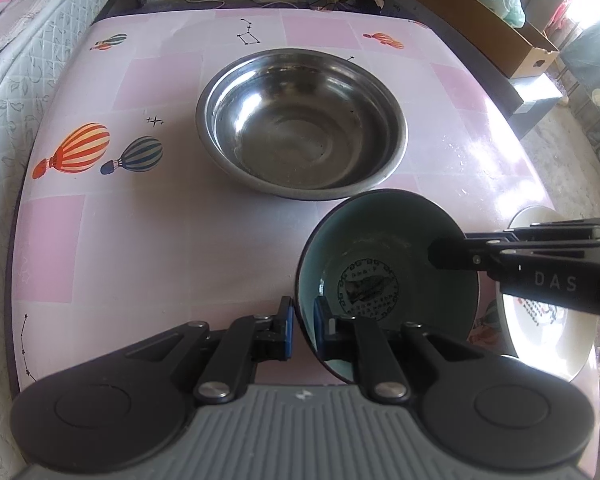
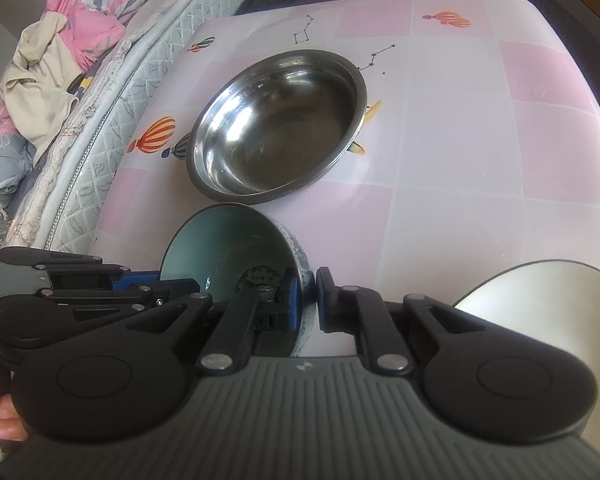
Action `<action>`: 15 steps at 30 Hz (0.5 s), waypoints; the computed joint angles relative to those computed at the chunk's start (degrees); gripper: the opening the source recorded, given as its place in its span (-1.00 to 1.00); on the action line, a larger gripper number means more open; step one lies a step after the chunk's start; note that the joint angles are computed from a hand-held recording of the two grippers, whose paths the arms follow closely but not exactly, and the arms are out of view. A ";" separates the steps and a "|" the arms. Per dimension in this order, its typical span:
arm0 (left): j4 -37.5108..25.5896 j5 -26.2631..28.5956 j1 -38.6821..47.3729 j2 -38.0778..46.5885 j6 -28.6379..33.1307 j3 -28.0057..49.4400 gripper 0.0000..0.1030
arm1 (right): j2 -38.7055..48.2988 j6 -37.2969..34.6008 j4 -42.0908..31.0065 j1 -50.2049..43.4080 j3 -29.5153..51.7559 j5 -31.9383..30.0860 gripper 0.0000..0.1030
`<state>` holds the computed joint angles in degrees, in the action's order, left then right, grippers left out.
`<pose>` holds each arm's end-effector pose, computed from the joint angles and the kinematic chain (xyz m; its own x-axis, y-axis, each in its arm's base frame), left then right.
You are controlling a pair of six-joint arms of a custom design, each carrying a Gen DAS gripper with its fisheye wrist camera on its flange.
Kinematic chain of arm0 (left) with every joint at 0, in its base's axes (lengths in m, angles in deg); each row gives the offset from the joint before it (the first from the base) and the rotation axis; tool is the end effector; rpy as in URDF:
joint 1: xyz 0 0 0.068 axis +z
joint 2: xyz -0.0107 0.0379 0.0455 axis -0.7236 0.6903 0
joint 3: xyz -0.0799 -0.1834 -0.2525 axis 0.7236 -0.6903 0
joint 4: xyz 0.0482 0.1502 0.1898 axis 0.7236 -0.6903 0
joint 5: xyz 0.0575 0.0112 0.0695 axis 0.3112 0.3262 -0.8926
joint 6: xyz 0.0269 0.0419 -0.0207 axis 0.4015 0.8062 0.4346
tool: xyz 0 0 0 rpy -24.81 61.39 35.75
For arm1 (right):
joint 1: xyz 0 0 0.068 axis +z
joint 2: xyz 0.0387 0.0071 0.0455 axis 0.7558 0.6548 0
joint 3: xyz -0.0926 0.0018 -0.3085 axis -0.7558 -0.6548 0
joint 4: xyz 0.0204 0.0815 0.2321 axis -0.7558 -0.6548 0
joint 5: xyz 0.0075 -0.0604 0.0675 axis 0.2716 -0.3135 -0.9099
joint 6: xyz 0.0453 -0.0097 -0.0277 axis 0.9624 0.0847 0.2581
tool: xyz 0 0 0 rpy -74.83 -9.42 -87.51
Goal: Organize plates and bowls
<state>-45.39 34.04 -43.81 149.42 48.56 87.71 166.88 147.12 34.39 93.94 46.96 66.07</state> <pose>0.3060 0.0022 0.2852 -0.7084 0.6194 -0.3385 0.6841 0.7205 -0.1135 0.2105 0.1968 0.2591 -0.7912 0.4698 -0.3915 0.3381 0.8695 0.3601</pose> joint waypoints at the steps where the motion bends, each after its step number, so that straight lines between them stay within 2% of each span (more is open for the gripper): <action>1: -0.23 0.10 0.07 -0.12 -0.01 0.17 -0.78 | -0.10 -0.02 -0.24 0.04 0.12 0.06 -0.83; 15: -4.64 2.75 2.38 -1.71 0.34 4.52 -0.78 | -1.62 0.60 -5.66 1.92 4.13 2.51 -0.83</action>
